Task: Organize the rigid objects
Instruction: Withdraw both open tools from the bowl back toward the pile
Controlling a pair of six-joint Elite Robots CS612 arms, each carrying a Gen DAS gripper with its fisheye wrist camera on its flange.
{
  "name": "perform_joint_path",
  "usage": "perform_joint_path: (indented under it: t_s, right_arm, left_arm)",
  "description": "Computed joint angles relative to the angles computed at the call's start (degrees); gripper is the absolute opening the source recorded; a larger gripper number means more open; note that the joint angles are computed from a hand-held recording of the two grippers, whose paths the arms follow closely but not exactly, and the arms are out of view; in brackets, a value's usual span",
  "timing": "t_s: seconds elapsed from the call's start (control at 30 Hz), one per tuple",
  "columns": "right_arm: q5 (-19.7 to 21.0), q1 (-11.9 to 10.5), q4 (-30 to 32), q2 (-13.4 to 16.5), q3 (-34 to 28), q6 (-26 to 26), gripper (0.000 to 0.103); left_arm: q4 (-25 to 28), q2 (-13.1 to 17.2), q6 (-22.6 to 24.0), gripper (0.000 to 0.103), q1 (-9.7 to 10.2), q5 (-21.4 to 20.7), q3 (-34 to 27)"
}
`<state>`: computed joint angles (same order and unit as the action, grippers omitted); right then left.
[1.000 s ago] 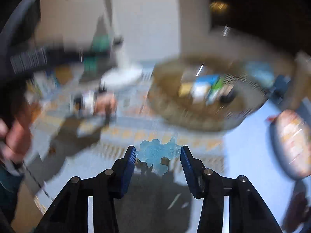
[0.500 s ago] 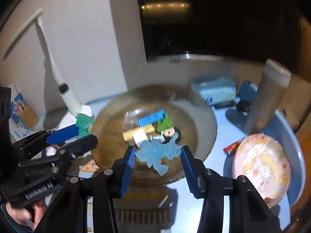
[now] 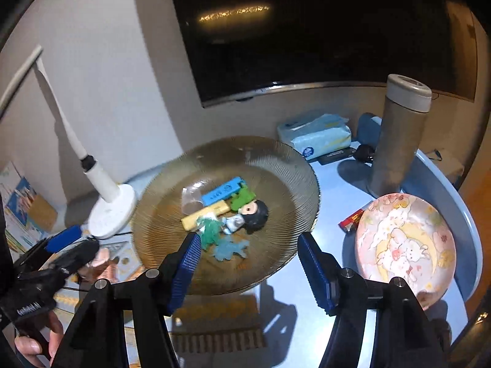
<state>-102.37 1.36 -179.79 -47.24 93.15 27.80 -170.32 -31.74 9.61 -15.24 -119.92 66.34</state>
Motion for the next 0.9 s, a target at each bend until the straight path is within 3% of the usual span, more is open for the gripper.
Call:
perform_joint_path:
  t_s: [0.2, 0.23, 0.27, 0.37, 0.43, 0.53, 0.63, 0.73, 0.8, 0.9]
  right_arm:
    - [1.2, 3.1, -1.4, 0.1, -1.0, -3.4, 0.065]
    - [1.7, 3.6, -1.9, 0.2, -1.1, -4.0, 0.065]
    - [2.2, 4.1, -2.5, 0.4, -1.2, -4.6, 0.069]
    - [3.2, 6.1, -5.3, 2.2, -1.5, -6.1, 0.089]
    - [4.1, 7.1, -5.3, 3.7, -2.2, -7.2, 0.089]
    - [2.6, 8.7, -6.3, 6.7, -3.4, -9.9, 0.089]
    - [0.7, 9.6, -4.1, 8.9, -5.1, -11.7, 0.089]
    - [-0.9, 10.0, -3.4, 10.0, -5.9, -13.1, 0.089]
    - [-0.9, 9.8, -2.9, 10.5, -6.2, -13.1, 0.089]
    - [2.3, 8.8, 2.1, 10.5, -6.9, -11.1, 0.089]
  left_arm:
    - [-8.3, -3.0, -4.1, 0.084, 4.01, 2.0, 4.9]
    - [-9.8, -3.2, -4.7, 0.090, 4.74, 2.3, 5.7]
    - [-11.6, -3.4, -5.4, 0.103, 5.68, 3.6, 6.8]
    - [-12.9, -2.8, -8.3, 0.102, 7.60, 8.0, 8.0]
    - [-11.3, -1.9, -8.9, 0.102, 8.31, 11.6, 7.8]
    - [-8.4, 0.0, -8.6, 0.102, 8.98, 16.7, 7.0]
    - [-9.0, 1.7, -5.8, 0.102, 8.56, 22.7, 6.6]
    - [-7.1, 2.2, -4.2, 0.102, 8.36, 24.1, 6.6]
    - [-9.4, 2.0, -2.0, 0.102, 8.35, 23.3, 7.5]
    - [-11.7, 1.5, 1.7, 0.102, 7.57, 25.0, 9.1]
